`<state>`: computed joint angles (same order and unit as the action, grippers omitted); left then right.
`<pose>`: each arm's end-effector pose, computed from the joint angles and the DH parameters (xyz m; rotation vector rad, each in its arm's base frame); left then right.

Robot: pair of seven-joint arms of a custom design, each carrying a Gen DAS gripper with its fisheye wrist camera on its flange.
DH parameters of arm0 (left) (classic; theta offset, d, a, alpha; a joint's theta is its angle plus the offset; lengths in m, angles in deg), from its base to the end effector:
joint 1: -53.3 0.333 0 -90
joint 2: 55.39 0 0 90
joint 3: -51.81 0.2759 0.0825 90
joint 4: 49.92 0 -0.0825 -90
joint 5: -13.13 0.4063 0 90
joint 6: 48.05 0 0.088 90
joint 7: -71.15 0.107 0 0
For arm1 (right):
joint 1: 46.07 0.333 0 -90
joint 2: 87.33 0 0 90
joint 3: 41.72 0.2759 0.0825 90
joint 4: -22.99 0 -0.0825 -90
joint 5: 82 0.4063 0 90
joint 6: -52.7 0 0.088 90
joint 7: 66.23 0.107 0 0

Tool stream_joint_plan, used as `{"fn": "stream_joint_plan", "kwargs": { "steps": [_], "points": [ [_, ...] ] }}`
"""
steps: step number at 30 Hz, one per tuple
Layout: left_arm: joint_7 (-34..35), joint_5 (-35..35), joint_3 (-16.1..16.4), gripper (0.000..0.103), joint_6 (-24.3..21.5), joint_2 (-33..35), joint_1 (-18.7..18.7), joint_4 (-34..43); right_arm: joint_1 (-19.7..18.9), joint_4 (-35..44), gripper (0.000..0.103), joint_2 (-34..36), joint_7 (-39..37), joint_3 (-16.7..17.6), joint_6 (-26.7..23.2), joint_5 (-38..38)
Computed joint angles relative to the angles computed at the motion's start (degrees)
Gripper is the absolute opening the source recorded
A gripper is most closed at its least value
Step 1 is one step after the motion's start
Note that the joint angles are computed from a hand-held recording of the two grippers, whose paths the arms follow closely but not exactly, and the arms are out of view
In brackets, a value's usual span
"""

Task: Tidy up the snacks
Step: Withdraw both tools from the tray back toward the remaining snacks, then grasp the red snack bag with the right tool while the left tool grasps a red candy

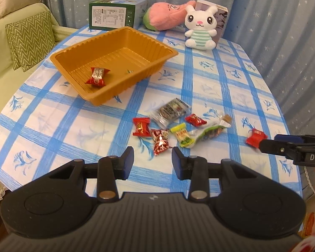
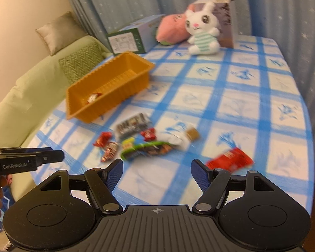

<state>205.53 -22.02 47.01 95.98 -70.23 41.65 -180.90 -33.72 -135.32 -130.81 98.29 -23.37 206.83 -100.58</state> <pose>0.5165 -0.1488 0.4607 -1.2547 2.5319 -0.9203 0.3546 0.2127 0.4498 -1.2137 2.1099 -0.4885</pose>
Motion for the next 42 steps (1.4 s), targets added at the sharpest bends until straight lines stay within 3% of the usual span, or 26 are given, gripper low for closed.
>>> {"fn": "stream_joint_plan", "kwargs": {
  "steps": [12, 19, 32, 35, 42],
  "points": [
    [-1.07, 1.53, -0.38, 0.036, 0.79, -0.34, -0.35, -1.65, 3.27, -7.58, 0.072, -9.68, 4.11, -0.81, -8.97, 3.04],
    [-2.41, 2.89, -0.71, 0.036, 1.34, 0.84, -0.12, -1.01, 2.34, -9.72, 0.071, -10.93, 7.21, -0.89, -9.13, 2.68],
    [-4.76, 5.66, -1.38, 0.036, 1.87, 4.57, 1.47, 1.99, -3.69, -7.71, 0.07, -2.65, 8.74, -1.05, -2.66, -0.24],
    [-4.77, 5.77, -1.52, 0.036, 1.77, 5.32, 1.78, 2.64, -4.89, -6.36, 0.065, 0.18, 9.11, -1.01, -1.72, -1.04],
    [-3.36, 5.31, -1.91, 0.036, 1.49, 7.04, 2.32, 4.11, -6.93, -2.7, 0.06, 5.68, 10.13, -0.81, -2.58, -3.99]
  ]
}}
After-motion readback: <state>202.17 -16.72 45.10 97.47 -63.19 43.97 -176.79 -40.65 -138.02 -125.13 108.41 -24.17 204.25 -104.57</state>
